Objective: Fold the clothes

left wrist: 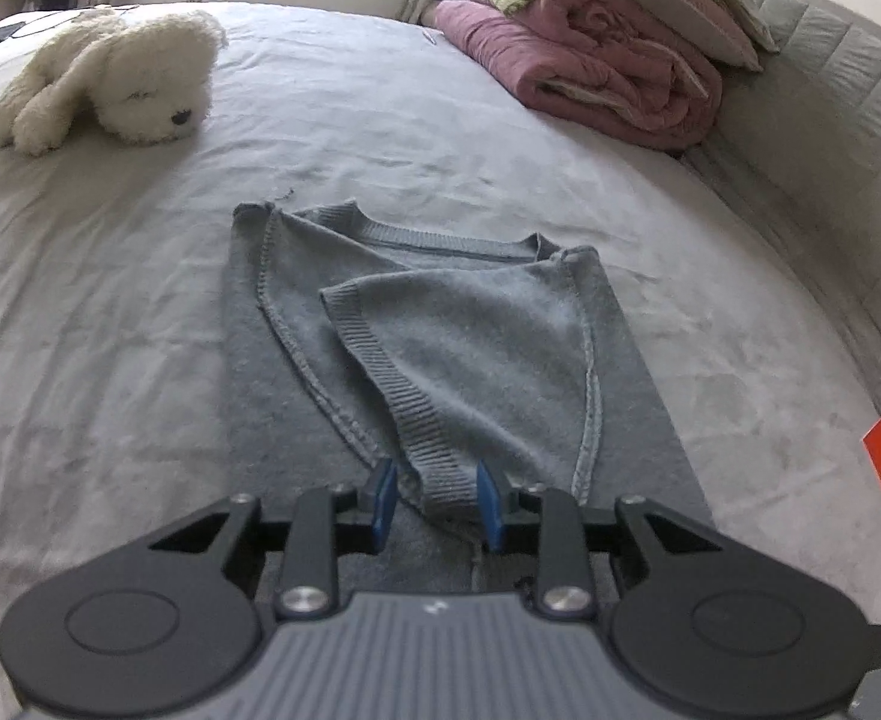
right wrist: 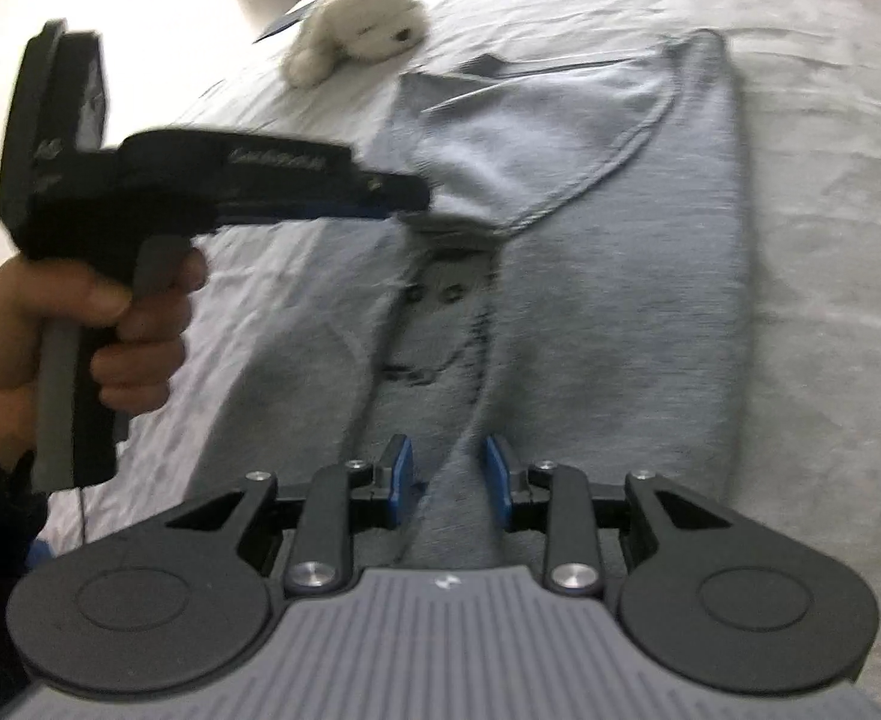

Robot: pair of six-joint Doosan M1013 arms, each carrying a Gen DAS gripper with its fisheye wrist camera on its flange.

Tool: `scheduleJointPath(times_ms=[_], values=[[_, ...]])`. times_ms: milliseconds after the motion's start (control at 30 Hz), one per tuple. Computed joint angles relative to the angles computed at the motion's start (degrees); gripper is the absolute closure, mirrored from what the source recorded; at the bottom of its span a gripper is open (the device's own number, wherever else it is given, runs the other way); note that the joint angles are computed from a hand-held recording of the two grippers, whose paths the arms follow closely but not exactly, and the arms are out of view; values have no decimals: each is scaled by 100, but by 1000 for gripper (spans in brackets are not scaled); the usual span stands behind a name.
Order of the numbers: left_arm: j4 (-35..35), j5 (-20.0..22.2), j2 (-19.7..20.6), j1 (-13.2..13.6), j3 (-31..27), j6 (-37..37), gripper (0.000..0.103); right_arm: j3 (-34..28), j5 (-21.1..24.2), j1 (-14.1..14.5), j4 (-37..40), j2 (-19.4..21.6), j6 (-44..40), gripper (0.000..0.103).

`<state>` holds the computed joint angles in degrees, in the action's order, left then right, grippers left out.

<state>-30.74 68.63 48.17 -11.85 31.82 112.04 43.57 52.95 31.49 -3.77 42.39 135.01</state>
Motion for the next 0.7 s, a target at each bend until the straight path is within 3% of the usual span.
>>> scheduleJointPath(times_ms=[100,233,433,567,700], values=[[-40,-77,-205,57,357,102,74,65,-105,-20,98,-31,-15,71],[-211,-83,-485,156,875,254,73,352,-559,-5,-434,-203,517,71],[-541,-131,-625,223,1251,603,74,22,-138,-16,-450,22,613,72],[-808,-212,-616,269,1287,776,74,284,-841,3,-629,-128,714,71],[-906,-309,-565,279,1143,926,73,177,-1115,-25,-149,2,449,71]])
